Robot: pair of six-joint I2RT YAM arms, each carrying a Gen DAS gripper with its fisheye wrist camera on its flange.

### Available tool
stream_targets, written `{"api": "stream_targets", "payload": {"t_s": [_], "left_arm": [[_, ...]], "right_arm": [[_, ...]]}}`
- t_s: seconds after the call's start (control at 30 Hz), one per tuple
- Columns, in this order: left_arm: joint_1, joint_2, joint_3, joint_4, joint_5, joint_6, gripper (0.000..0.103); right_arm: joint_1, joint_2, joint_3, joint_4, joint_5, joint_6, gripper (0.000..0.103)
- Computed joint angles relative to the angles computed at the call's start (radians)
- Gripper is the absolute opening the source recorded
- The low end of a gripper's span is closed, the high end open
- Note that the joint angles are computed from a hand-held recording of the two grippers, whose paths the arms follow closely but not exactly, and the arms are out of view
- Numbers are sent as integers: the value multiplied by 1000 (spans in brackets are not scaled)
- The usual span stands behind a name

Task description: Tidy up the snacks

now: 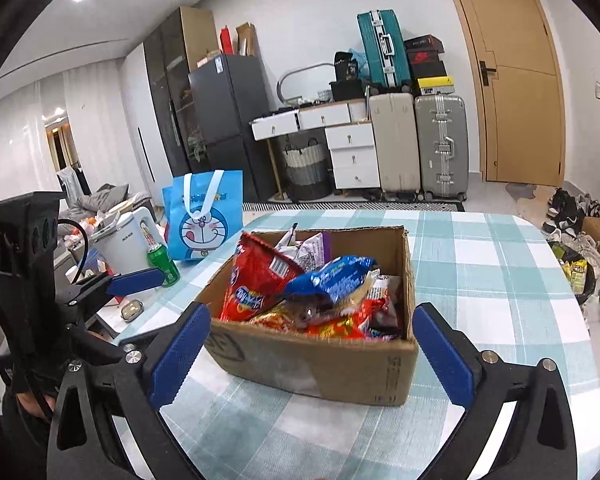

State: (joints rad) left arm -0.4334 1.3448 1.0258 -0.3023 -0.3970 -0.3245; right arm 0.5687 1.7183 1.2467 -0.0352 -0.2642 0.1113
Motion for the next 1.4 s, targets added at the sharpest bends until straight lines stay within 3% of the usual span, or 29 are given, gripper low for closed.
{"api": "stream_targets", "payload": {"t_s": [0.4, 0.6, 1.4], "left_arm": [[-61, -215, -226, 50, -92, -58, 102], [-73, -217, -275, 97, -110, -75, 102], [-88, -181, -385, 292, -162, -45, 102]], "right_arm": [[-11, -138, -257, 217, -7, 14, 103], [-27, -170, -329, 274, -37, 17, 103], [18, -166, -421, 418, 50, -15, 103]]}}
